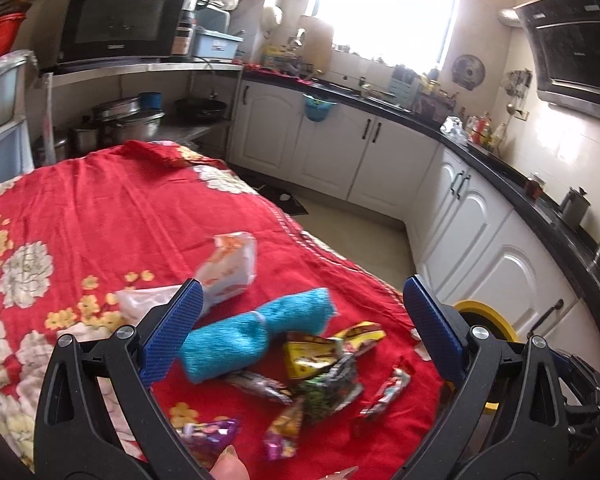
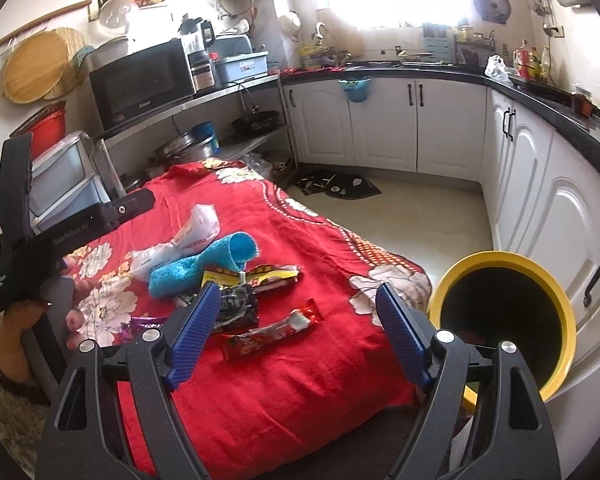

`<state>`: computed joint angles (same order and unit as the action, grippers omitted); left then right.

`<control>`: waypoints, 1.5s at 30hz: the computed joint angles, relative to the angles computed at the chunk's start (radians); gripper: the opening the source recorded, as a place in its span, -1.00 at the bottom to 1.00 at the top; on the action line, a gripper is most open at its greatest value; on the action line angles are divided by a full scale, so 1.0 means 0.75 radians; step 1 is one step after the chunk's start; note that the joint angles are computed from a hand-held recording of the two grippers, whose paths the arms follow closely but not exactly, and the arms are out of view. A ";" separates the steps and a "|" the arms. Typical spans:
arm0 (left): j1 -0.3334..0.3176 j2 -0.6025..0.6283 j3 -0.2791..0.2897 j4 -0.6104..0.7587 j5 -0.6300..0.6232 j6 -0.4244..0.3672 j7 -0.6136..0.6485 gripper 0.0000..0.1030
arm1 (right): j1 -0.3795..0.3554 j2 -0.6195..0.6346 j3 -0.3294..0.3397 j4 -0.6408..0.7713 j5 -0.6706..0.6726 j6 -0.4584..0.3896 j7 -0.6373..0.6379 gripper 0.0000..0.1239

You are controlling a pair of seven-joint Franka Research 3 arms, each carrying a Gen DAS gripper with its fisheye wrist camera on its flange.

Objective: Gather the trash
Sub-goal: 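Move both tools back toward the blue cloth and wrappers on the bedspread, then grasp the white plastic bag with the left tool while the right tool grasps the dark green snack bag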

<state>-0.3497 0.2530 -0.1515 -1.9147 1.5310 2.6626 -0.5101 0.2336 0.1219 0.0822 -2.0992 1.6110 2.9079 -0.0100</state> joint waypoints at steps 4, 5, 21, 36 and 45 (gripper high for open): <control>0.022 -0.044 0.008 -0.063 -0.011 -0.021 -0.027 0.79 | 0.010 0.028 0.011 0.016 -0.111 -0.031 0.084 0.25; 0.031 -0.055 0.010 -0.082 -0.013 -0.024 -0.041 0.79 | 0.010 0.037 0.014 0.022 -0.148 -0.038 0.115 0.25; 0.178 -0.044 0.046 -0.193 -0.115 0.136 -0.139 0.79 | -0.018 0.294 0.109 0.207 -0.660 -0.195 0.556 0.27; 0.222 0.127 0.171 -0.140 -0.361 0.509 -0.074 0.79 | -0.067 0.477 0.160 0.390 -0.936 -0.304 0.855 0.28; 0.150 0.164 0.227 -0.126 -0.583 0.540 0.146 0.23 | -0.090 0.500 0.183 0.411 -0.959 -0.316 0.874 0.22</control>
